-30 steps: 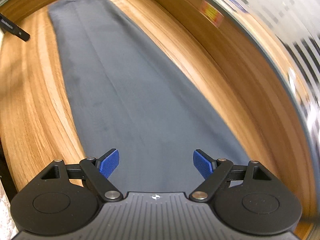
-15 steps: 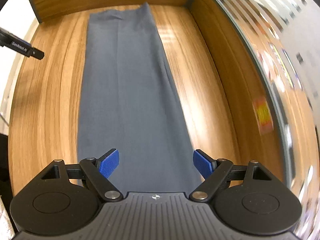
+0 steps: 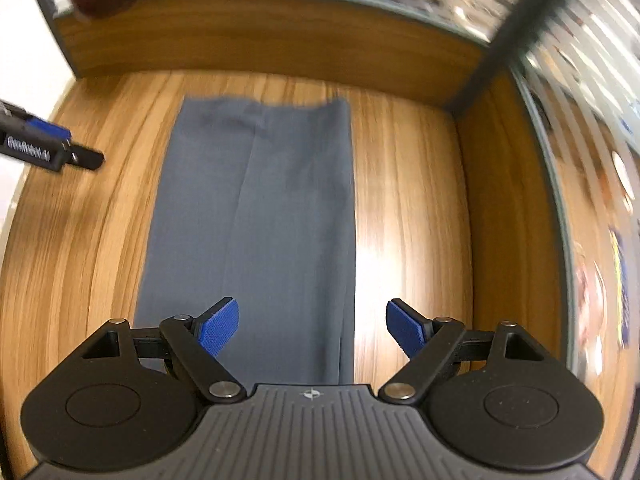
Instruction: Fold clothes
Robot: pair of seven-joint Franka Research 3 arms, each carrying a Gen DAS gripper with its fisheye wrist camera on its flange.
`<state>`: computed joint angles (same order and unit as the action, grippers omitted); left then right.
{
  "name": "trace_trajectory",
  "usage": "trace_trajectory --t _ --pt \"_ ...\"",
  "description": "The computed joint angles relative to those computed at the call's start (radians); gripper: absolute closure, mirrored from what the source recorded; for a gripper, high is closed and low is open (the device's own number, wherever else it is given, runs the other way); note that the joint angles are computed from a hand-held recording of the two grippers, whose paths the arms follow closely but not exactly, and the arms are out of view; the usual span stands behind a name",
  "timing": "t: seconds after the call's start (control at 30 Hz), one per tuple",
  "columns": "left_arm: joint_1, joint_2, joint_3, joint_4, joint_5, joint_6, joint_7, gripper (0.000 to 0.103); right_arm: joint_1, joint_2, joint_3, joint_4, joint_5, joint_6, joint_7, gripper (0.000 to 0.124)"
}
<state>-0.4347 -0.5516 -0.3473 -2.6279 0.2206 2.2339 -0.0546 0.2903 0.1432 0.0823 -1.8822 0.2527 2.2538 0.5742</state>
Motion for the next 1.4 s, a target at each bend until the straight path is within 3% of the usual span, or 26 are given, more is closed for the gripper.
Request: trace_trajectory --t 0.1,0.23,0.4,0.5,0.7,0.83,0.97,1.13,1.33,1.37,1.4 --pt "0.030 0.049 0.020 0.011 0.028 0.021 0.040 0.024 0.013 0.092 0.009 0.109 0.005 -0.016 0.031 0.041" --pt "0.078 0.087 0.016 0.001 0.091 0.114 0.020 0.024 0.034 0.243 0.022 0.302 -0.001 -0.064 0.052 0.041" --pt "0.118 0.127 -0.005 0.014 0.180 0.141 -0.021 0.024 0.054 0.407 0.038 0.486 0.010 -0.089 0.056 0.042" --pt "0.134 0.145 0.012 0.011 0.211 0.175 -0.018 0.026 0.063 0.472 0.040 0.558 0.008 -0.113 0.056 0.045" --pt "0.148 0.164 0.060 -0.018 0.151 0.272 -0.021 0.043 0.073 0.595 0.042 0.723 -0.004 -0.198 0.044 0.046" --pt "0.175 0.206 0.048 -0.007 0.182 0.299 -0.021 0.053 0.079 0.714 0.043 0.902 -0.003 -0.303 0.055 0.051" --pt "0.184 0.224 0.044 0.002 0.200 0.307 -0.024 0.055 0.079 0.756 0.047 0.956 0.009 -0.341 0.044 0.054" --pt "0.184 0.231 0.044 0.000 0.201 0.318 -0.035 0.067 0.079 0.803 0.048 1.016 0.020 -0.362 0.042 0.056" --pt "0.197 0.226 0.037 -0.018 0.236 0.368 -0.069 0.085 0.087 0.891 0.055 1.152 0.032 -0.433 0.067 0.068" --pt "0.198 0.224 0.035 -0.021 0.242 0.374 -0.074 0.088 0.086 0.901 0.060 1.167 0.041 -0.439 0.072 0.076" --pt "0.203 0.218 0.031 -0.027 0.256 0.386 -0.084 0.092 0.087 0.915 0.061 1.194 0.043 -0.455 0.080 0.097"
